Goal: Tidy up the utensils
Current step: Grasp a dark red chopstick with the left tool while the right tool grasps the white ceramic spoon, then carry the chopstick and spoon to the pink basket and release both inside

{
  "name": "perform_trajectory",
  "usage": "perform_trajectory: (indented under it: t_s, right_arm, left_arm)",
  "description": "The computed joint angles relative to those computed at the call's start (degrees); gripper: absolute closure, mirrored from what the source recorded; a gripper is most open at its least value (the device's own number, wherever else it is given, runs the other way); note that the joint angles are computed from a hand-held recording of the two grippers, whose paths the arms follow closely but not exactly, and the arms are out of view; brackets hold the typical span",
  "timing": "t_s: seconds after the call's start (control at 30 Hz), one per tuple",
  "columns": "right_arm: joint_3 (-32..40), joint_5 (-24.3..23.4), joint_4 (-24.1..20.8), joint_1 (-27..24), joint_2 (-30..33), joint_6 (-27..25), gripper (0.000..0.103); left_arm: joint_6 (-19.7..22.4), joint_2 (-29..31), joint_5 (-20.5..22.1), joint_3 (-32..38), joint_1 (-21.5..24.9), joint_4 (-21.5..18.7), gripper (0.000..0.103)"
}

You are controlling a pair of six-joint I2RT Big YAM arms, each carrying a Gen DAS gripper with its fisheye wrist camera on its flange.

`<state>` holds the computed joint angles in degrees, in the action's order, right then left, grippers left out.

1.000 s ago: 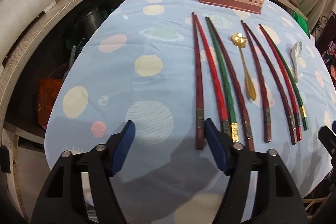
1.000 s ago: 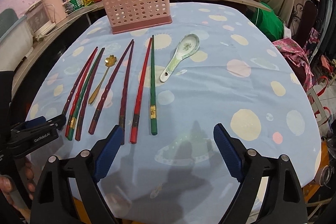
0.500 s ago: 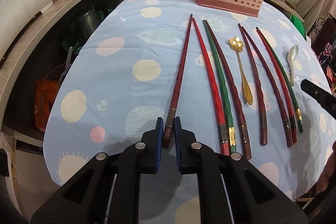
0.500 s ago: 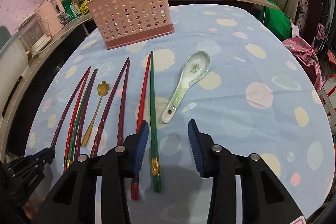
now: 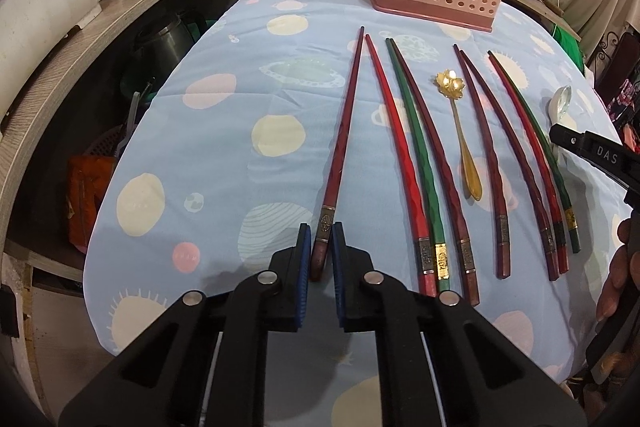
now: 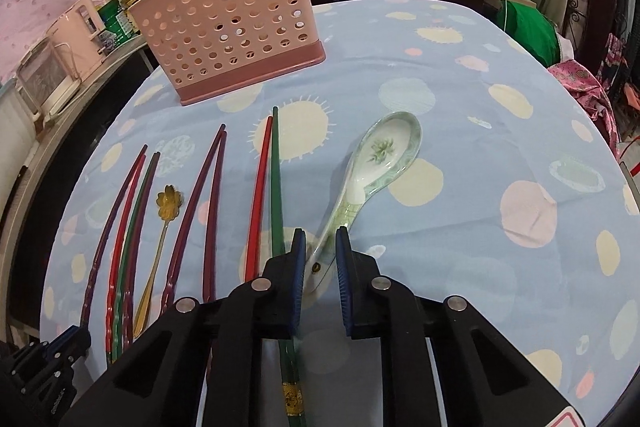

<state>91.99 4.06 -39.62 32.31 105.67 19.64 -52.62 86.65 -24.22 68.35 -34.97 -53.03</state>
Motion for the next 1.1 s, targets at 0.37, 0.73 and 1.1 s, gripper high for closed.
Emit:
perform_trajectory:
  t_s: [0.37,0.73,1.1]
  right_arm:
    - [-3.4,0.3,1.1,-0.9,-2.0,0.0,0.092]
    - [-5.6,-1.8,2.0,-1.5,-3.7,-0.4,0.092]
    - [-10.8,-2.3,3.8,-1.7,-11.4,0.0,0.095]
  left_arm:
    - [0.0,-0.2,-0.1,-0.3,0.0,0.6,0.093]
    - [-0.3,-1.8,2.0,-2.1,0.6,3.1,0.095]
    - [-1.8,-7.2,0.1,-3.5,-0.8,2.3,0.096]
